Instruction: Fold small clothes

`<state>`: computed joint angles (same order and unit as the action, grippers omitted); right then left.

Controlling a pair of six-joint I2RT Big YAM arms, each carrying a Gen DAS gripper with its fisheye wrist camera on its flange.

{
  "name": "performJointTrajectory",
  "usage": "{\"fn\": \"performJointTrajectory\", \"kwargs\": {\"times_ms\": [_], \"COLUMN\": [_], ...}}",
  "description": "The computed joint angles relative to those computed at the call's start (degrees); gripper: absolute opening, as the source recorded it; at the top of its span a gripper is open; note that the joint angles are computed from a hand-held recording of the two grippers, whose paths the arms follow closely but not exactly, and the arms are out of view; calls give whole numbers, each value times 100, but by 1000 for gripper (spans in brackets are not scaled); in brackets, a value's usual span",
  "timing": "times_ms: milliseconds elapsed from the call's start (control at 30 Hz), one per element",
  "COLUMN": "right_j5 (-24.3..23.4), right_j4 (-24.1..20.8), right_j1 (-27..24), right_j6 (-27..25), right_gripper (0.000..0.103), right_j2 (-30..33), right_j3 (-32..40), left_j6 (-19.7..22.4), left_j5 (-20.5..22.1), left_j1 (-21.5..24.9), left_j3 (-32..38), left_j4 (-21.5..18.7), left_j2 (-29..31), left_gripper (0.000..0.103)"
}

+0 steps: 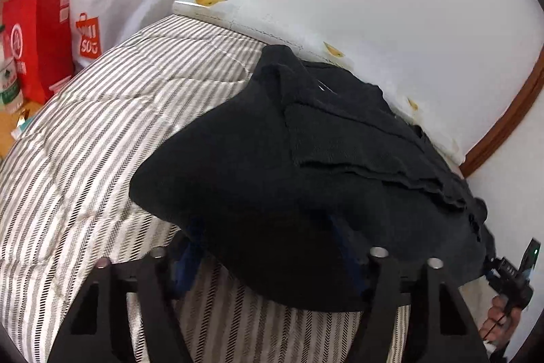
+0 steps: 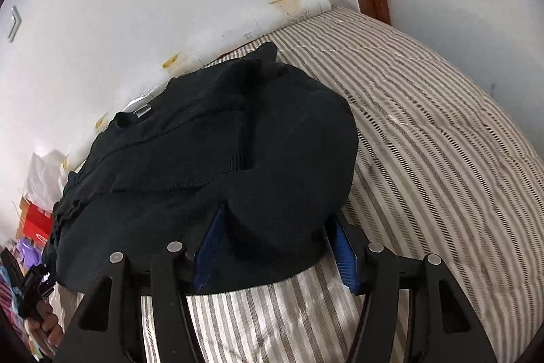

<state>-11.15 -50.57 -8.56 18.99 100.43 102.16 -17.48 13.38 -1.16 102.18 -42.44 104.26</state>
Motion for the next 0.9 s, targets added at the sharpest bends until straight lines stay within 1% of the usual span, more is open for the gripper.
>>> {"fn": "performJointTrajectory", "kwargs": {"times_ms": [33,67,100,133,167,200,267,367,400,633,733,800,900], "right_j5": [-136,-114,-10,102,208,262,152,-166,-205,-234,-136,-70,-36], "right_j4": [63,87,112,137,129,129,133,58,40,-28,23,47,-48], "right_j1": [-8,10,47,84,122,141,117,13,-5,-43,-58,-65,-58], "right_j6": [-36,-135,-293,-437,-545,-633,-684,-535,-541,-856,-985,-1021,-1024], "right_gripper": [41,37,28,24,22,21,20,20,20,20,20,20,22], "right_j2": [-17,-48,-88,-145,-184,-223,-346,-549,-628,-1546,-1956,-2215,-2405], "right_j3": [-30,-47,-71,-121,-142,-166,-269,-464,-544,-1503,-1930,-2201,-2369], "left_j6": [24,13,-24,-54,-62,-47,14,69,82,205,322,332,303], "left_j5": [16,86,94,140,247,292,303,285,297,386,559,619,583], "left_j1": [6,12,25,45,75,90,112,124,135,214,268,285,278], "left_j3": [40,56,32,-24,-80,-156,-395,-691,-804,-1957,-2478,-2733,-2969], "left_j4": [-29,-72,-49,15,58,108,293,350,370,575,627,663,680], "left_j2": [28,38,23,-8,-46,-110,-301,-553,-635,-1518,-1975,-2204,-2428], "left_gripper": [44,32,26,23,19,18,17,16,16,17,17,17,18]}}
